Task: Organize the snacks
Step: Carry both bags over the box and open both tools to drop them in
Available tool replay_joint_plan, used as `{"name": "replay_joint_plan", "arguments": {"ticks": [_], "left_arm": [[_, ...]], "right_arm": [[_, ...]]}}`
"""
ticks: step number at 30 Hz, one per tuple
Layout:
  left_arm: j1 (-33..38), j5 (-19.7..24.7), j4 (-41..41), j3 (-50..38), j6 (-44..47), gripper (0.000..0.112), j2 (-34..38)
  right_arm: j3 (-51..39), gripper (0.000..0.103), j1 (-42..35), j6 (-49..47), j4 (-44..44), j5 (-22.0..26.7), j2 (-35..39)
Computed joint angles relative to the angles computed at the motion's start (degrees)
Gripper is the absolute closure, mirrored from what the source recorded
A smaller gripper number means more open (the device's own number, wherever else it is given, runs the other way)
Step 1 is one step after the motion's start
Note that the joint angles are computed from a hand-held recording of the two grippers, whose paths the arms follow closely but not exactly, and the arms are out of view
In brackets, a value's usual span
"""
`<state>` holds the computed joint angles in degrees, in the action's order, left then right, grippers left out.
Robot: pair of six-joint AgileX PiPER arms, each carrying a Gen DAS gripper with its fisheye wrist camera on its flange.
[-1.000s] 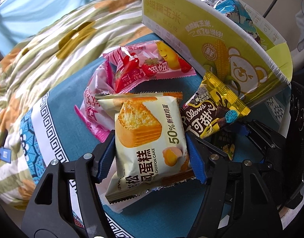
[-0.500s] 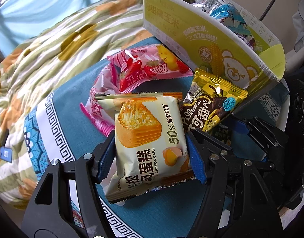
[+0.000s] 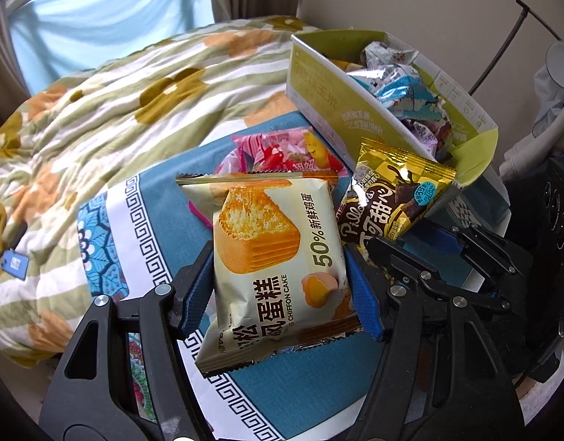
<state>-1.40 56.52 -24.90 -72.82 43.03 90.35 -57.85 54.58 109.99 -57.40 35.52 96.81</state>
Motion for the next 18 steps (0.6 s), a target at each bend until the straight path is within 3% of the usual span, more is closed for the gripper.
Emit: {"name": "replay_joint_plan", "arguments": {"ticks": [10, 18], "left_arm": [[-1.8, 3.2, -1.2, -9.2, -7.1, 0.049, -3.3], [-15.2, -0.6, 5.9, -14.5, -25.8, 0.049, -3.3]], "right_arm": [[-5.3, 0.064, 2.2, -13.4, 4.5, 11.5, -9.0], [-3.8, 0.065, -4.2, -25.6, 9.1, 14.7, -21.5]]}}
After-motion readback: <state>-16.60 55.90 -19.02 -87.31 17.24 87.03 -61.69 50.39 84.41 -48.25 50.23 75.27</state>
